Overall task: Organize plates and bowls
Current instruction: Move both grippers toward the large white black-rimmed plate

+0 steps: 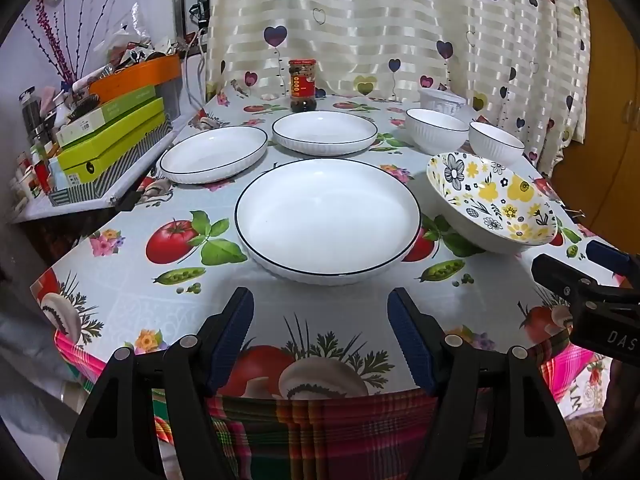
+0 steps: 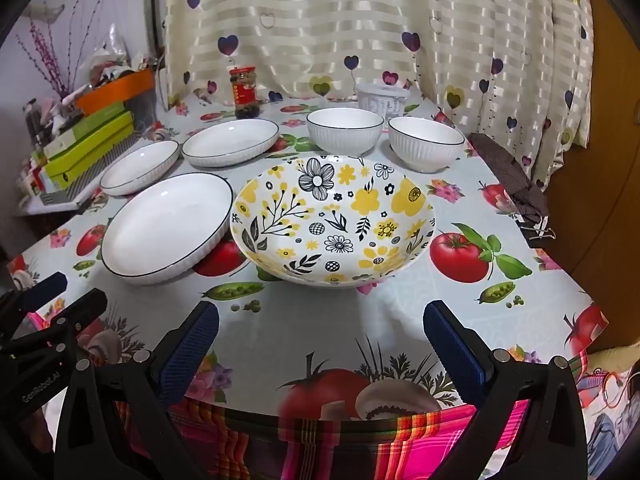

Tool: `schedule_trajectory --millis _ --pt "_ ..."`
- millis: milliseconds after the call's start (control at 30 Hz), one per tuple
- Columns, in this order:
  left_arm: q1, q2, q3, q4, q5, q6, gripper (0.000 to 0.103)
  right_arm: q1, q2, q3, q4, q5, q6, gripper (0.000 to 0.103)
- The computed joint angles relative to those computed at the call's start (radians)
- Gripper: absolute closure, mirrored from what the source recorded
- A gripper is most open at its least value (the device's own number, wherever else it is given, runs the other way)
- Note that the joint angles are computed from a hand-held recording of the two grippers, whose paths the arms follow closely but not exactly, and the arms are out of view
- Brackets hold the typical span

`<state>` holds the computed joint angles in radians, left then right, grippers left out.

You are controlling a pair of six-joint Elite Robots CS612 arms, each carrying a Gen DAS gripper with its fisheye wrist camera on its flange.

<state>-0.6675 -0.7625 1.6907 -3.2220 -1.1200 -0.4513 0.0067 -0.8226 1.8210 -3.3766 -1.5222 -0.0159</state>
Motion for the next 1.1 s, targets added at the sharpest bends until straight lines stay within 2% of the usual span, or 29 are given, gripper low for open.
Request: schedule_trajectory --millis 400,533,1100 --pt "0.002 -0.003 0.0 0.009 -0.006 -0.009 0.033 0.008 0.004 -0.009 -0.002 -0.015 -0.003 0.0" --pt "0.009 0.001 -0.002 0.007 -0.006 -0.009 0.033 0.01 0.011 -0.009 -0.035 -0.023 -0.013 0.0" --pt "0.013 -0.007 -0.005 0.023 0.008 -0.016 0.033 0.01 0.01 -0.015 -0.037 -0.008 -0.008 0.0"
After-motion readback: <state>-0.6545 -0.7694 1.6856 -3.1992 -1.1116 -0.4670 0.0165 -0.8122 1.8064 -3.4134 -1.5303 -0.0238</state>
